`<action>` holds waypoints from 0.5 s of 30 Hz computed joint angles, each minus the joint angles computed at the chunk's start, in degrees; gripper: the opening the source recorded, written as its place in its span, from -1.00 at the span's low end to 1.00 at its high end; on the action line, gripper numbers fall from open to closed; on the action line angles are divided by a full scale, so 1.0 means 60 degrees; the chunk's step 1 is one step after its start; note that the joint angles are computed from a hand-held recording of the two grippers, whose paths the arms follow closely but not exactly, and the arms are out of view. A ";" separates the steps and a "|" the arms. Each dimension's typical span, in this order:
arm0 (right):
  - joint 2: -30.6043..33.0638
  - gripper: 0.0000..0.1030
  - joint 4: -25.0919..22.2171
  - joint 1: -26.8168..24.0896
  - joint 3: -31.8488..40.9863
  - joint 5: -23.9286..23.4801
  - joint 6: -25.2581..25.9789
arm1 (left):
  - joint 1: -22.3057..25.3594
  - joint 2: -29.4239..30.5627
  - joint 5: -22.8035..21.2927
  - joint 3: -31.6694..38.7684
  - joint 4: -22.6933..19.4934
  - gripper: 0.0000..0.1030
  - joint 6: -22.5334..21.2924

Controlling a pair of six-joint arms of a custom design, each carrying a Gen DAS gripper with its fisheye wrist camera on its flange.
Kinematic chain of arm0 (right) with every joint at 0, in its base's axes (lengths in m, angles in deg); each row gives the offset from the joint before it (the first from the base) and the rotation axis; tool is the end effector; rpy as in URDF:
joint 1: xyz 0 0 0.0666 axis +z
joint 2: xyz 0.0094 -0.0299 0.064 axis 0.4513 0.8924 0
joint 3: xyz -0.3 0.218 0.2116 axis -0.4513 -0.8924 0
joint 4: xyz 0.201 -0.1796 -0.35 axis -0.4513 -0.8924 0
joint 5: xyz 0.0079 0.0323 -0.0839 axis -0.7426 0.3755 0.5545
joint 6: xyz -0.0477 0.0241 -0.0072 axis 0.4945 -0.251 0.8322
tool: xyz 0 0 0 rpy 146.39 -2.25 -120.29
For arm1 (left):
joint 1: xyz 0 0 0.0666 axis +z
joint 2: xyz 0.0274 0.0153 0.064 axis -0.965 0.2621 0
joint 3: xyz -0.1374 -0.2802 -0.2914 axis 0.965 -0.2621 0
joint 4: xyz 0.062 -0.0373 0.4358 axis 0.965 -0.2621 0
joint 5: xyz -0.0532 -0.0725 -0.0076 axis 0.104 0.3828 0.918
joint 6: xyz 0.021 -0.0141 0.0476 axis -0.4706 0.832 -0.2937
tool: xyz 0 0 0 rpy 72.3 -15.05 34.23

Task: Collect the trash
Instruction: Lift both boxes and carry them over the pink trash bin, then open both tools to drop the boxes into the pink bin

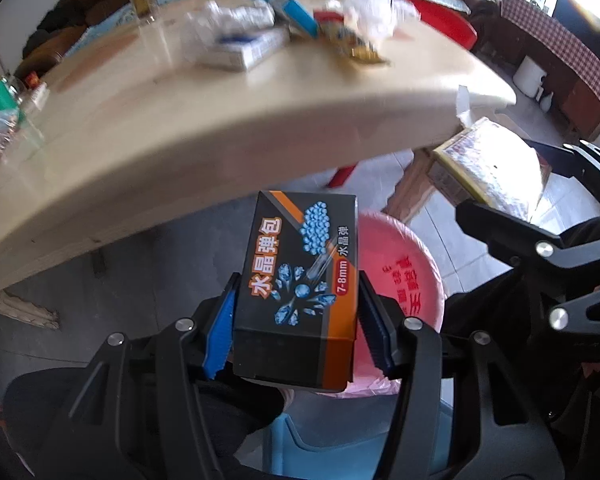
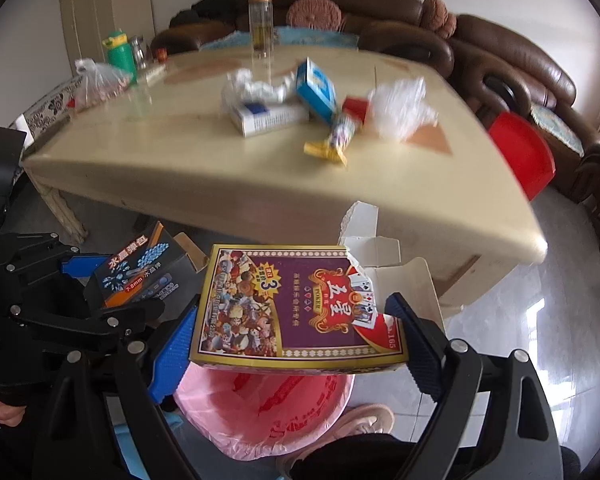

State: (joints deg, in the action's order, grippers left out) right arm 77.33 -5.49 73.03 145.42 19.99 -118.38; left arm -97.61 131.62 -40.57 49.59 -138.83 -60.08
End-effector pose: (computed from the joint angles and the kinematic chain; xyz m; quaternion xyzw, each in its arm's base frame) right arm 0.4394 0.4400 0.5510 -0.0708 0.9520 0.0263 0.2965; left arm 0.4455 -0.1891 0.5344 0.2129 0.9512 -0.0542 0.2167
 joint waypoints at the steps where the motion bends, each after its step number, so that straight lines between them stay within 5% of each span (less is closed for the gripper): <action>1: 0.0029 0.68 -0.0013 -0.0029 -0.0029 -0.0094 -0.0004 | -0.0007 0.0043 0.0009 -0.0026 -0.0031 0.07 -0.0002; 15: 0.0320 0.68 -0.0018 -0.0402 -0.0895 -0.1405 -0.0100 | 0.0031 0.0768 0.0246 -0.0155 -0.0458 0.07 -0.0014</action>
